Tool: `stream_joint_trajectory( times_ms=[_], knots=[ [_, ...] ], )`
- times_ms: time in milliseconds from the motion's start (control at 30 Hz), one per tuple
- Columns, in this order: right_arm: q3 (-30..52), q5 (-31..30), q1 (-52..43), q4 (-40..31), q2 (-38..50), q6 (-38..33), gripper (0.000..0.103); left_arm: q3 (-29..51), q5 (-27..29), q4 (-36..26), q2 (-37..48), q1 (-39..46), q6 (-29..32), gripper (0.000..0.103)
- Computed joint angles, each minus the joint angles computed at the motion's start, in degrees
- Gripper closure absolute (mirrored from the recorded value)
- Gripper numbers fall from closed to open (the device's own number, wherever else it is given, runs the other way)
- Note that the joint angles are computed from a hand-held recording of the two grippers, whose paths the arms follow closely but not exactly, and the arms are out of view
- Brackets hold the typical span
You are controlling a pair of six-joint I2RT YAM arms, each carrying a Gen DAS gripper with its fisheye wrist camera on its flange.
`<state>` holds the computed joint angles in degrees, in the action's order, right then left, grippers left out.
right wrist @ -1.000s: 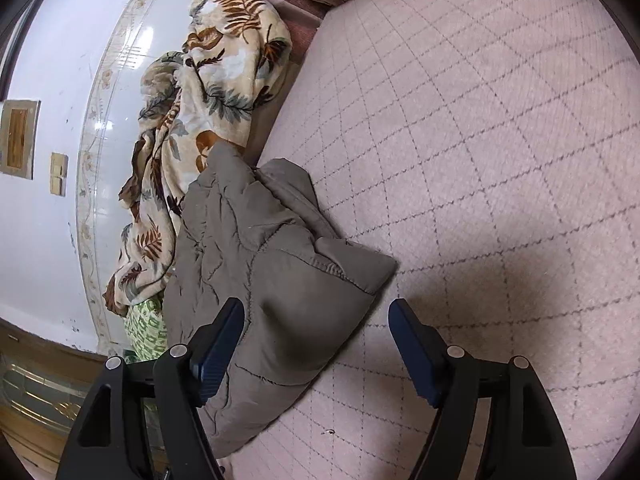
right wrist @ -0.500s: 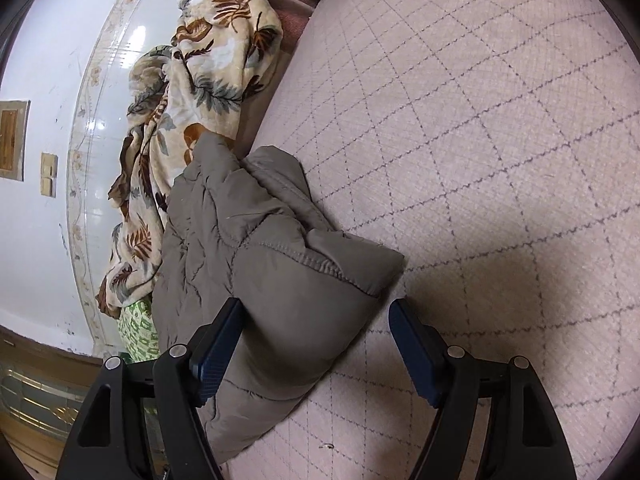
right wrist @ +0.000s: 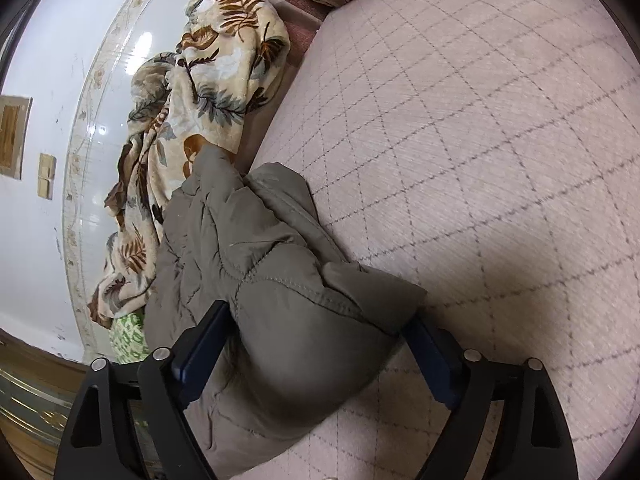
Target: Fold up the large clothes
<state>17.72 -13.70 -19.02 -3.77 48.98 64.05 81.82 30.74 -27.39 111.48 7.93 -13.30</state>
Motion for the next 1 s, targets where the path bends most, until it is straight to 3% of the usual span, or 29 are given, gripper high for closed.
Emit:
stream_joint_trajectory(
  times_ms=[133,233,300,400,467,500,667,1000],
  knots=[
    [1.5,2.4,1.5,1.4,3.6,-1.9,0.011,0.7,-0.6,1.1,1.1,-0.6,-0.5,0.016],
    [2.1,2.8,1.8,1.9,5.1,-3.4,0.025,0.4,-1.3,3.1,1.5,-1.2,-0.8,0.018],
    [2.3,2.4,1.7,2.1,5.4,-4.5,0.041,0.6,-2.8,3.8,1.5,-2.2,0.9,0.026],
    [5.4,6.3,4.4,-1.2,5.9,-8.8,0.057,0.2,-4.9,5.0,0.4,-3.4,3.1,0.046],
    [7.3,9.9,7.1,-3.3,5.9,-10.8,0.063,-0.5,-7.5,6.1,-0.7,-4.5,5.3,0.059],
    [8.1,11.9,8.3,-4.3,5.6,-11.8,0.066,-0.7,-8.7,6.4,-1.2,-5.1,6.3,0.061],
    [10.3,17.5,12.0,-7.0,3.6,-15.3,0.071,0.4,-10.7,5.4,-2.0,-5.8,9.3,0.066],
    [13.0,19.3,14.0,-10.9,1.4,-17.3,0.071,1.1,-12.9,3.3,-3.9,-6.3,12.2,0.066]
  ],
)
